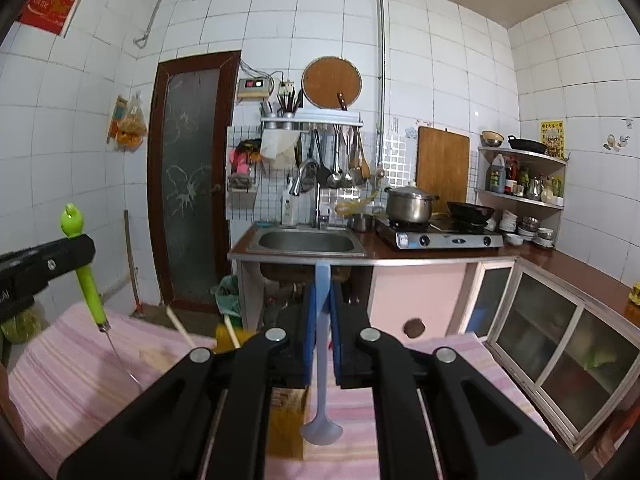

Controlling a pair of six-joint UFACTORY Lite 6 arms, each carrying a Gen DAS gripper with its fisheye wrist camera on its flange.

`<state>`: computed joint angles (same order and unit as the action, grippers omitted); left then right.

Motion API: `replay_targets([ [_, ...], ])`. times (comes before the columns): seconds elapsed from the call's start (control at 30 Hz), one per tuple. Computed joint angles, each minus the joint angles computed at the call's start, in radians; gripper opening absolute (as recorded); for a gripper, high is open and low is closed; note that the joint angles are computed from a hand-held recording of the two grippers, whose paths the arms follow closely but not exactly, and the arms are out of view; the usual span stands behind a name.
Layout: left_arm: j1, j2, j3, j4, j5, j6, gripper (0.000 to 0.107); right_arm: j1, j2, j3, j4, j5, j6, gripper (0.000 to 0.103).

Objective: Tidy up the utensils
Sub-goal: 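Carry the fork and spoon over the caddy and lower them in, then open both tools to release the fork and spoon into the caddy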

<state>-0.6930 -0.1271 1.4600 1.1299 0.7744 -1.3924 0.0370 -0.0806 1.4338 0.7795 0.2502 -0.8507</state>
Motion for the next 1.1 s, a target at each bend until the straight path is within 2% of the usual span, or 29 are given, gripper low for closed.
replay_targets([
  [0.17, 0.088, 0.135, 0.144, -0.027, -0.080, 0.053, 0.014, 0.043, 0.172, 0.221, -0.153, 0.009, 0.164, 0.007],
  [0.3, 0.161, 0.244, 0.200, -0.030, -0.161, 0.053, 0.014, 0.062, 0.288, 0.326, -0.110, 0.020, 0.142, 0.007],
  [0.6, 0.276, 0.364, 0.142, -0.058, -0.307, 0.007, 0.014, 0.068, 0.426, 0.318, 0.078, 0.015, -0.037, 0.007],
  [0.83, 0.298, 0.320, 0.035, -0.056, -0.322, -0.010, 0.018, 0.058, 0.490, 0.314, -0.048, 0.057, 0.080, 0.008],
  [0.87, 0.297, 0.306, 0.031, -0.087, -0.310, 0.020, 0.025, 0.058, 0.481, 0.299, -0.076, 0.050, 0.101, 0.009],
  [0.9, 0.294, 0.277, 0.013, -0.107, -0.301, 0.036, 0.037, 0.058, 0.459, 0.273, -0.146, 0.032, 0.162, 0.015],
  [0.93, 0.283, 0.239, -0.018, -0.085, -0.283, 0.010, 0.045, 0.053, 0.439, 0.254, -0.174, 0.032, 0.191, 0.026],
  [0.97, 0.265, 0.200, -0.048, -0.048, -0.255, -0.028, 0.060, 0.041, 0.414, 0.234, -0.161, 0.042, 0.184, 0.056],
  [1.0, 0.240, 0.143, -0.095, 0.004, -0.219, -0.079, 0.073, 0.019, 0.355, 0.177, -0.115, 0.043, 0.143, 0.069],
  [1.1, 0.162, -0.001, -0.205, 0.072, -0.116, -0.140, 0.094, -0.022, 0.220, 0.053, -0.141, 0.039, 0.148, 0.071],
])
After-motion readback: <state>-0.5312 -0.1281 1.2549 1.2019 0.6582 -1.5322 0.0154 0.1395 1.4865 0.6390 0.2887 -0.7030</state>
